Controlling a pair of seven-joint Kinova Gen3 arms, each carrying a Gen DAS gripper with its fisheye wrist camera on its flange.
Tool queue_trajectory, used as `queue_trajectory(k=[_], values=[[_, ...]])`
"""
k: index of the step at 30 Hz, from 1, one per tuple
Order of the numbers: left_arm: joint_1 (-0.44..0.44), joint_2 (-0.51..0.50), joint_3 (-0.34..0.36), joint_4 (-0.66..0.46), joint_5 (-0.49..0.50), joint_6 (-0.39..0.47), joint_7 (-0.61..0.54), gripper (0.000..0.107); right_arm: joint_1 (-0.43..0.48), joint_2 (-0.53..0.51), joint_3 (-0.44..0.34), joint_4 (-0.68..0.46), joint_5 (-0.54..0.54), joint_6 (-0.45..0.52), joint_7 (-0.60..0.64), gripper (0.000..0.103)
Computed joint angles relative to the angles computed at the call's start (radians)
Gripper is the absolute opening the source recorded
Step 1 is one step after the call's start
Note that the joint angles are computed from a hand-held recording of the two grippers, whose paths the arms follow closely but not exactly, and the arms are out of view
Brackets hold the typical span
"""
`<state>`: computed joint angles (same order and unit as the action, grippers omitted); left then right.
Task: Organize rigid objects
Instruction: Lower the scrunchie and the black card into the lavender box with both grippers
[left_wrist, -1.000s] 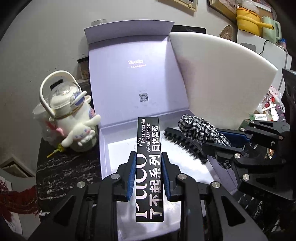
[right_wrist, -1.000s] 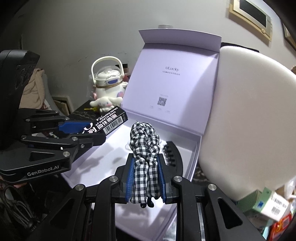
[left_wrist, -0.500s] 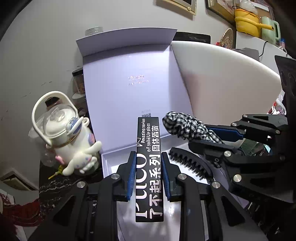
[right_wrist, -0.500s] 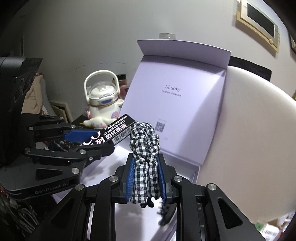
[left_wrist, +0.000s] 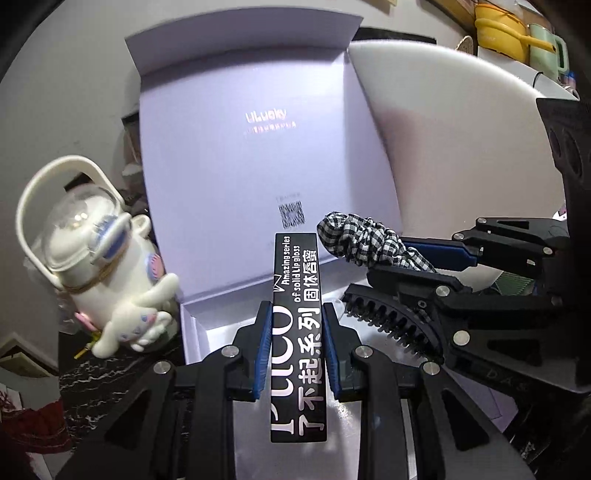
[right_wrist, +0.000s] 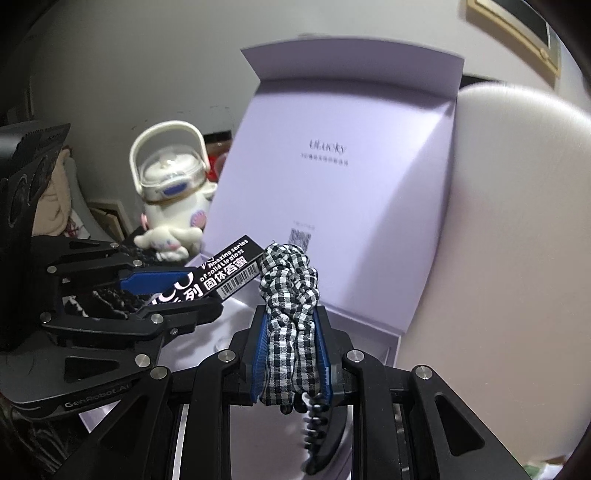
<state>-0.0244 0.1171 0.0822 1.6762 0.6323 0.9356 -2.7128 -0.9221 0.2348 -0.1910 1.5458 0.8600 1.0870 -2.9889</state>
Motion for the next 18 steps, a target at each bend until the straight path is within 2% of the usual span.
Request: queue_trajectory(k=[15, 18], values=[[0.087, 0.1, 0.045, -0.047, -0.177, -0.07, 0.175, 0.025, 0.037, 0.033, 0.017, -0.008, -0.107, -0.009, 0.075, 0.023], [0.101, 0.123, 0.052, -0.074, -0.218, -0.055, 0.226, 0.025, 0.048, 0.051, 0.025, -0.024, -0.141, -0.011, 0.097, 0.024]])
